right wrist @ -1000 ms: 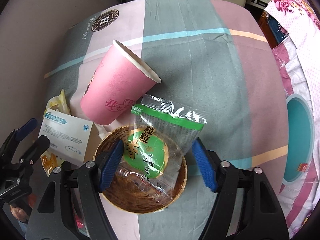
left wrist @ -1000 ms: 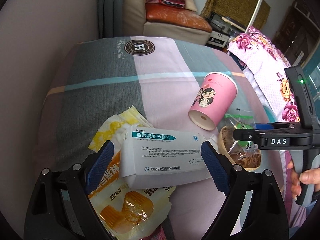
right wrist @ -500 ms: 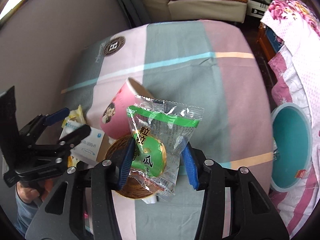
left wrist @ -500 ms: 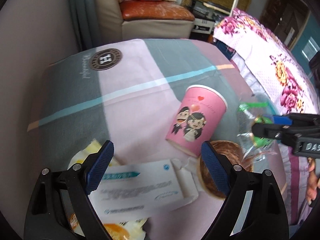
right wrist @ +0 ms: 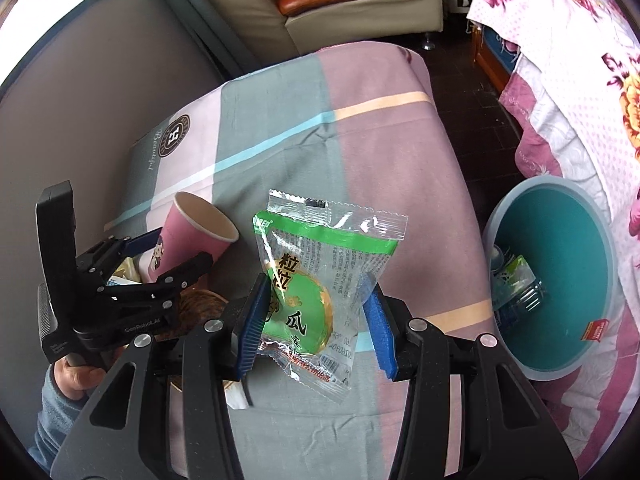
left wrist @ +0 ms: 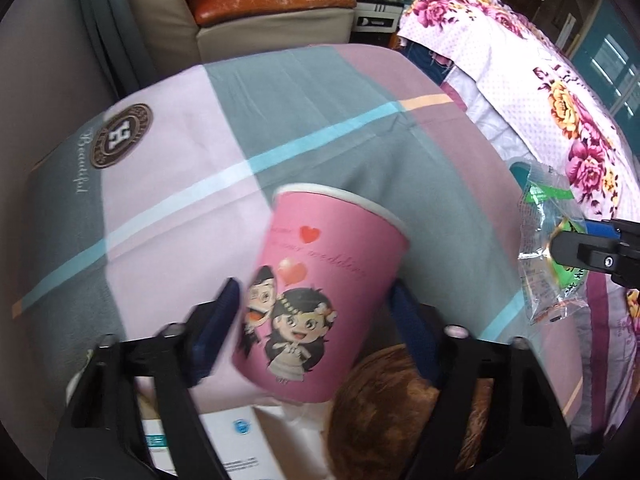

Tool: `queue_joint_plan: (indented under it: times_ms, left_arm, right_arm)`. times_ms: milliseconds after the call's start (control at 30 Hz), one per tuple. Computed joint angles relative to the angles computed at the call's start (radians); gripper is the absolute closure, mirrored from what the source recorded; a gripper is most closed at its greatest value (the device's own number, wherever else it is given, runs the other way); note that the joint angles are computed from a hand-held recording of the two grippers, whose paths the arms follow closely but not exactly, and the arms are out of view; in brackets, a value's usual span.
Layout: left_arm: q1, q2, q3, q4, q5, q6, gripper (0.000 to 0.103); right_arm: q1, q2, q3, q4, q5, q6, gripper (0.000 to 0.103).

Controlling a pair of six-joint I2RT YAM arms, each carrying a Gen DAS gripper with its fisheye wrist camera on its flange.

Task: Collect trash
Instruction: 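Carry both items over the teal bin while the left tool drops the pink cup inside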

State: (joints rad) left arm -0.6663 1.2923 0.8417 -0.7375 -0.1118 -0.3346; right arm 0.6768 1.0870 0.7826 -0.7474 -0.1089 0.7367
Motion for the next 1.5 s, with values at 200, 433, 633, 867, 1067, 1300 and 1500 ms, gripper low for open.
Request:
queue_joint_plan:
  times_ms: [200, 433, 633, 867, 1067, 1300, 1500]
  left_arm:
    - [-0.075, -0.019, 0.022, -0.024, -0.121, -0.110, 0.033]
    - [-0.216, -0.058, 0.141, -0.131, -0.220, -0.208, 0.033]
    - [-0.362, 0.016, 0.240, -0.161, -0.241, -0.300, 0.033]
    - [-0.482, 0.188, 0.361, -0.131, -0.219, -0.358, 0.033]
    - [-0.542, 0.349, 0.490, -0.092, -0.190, -0.360, 0.033]
    - [-0.581, 0.535, 0.649, -0.070, -0.141, -0.345, 0.033]
    - [-0.582, 0.655, 0.789, -0.093, -0.122, -0.319, 0.033]
  right_arm:
    - [-0.056, -0.064, -0.064, 0.015, -0.030, -0.015, 0.058]
    - [-0.153, -0.194, -0.107, -0.035, -0.059, -0.059, 0.058]
    - [-0.288, -0.362, -0.125, -0.155, -0.089, -0.136, 0.058]
    - [-0.674, -0.503, -0.121, -0.336, -0.249, -0.393, 0.058]
    - [-1.226, -0.483, -0.103, -0.522, -0.447, -0.861, 0.058]
    - [-1.691, -0.311, -0.082, -0.644, -0.537, -1.342, 0.058]
    - [-1.864, -0.188, -0.061, -0.627, -0.549, -1.491, 0.058]
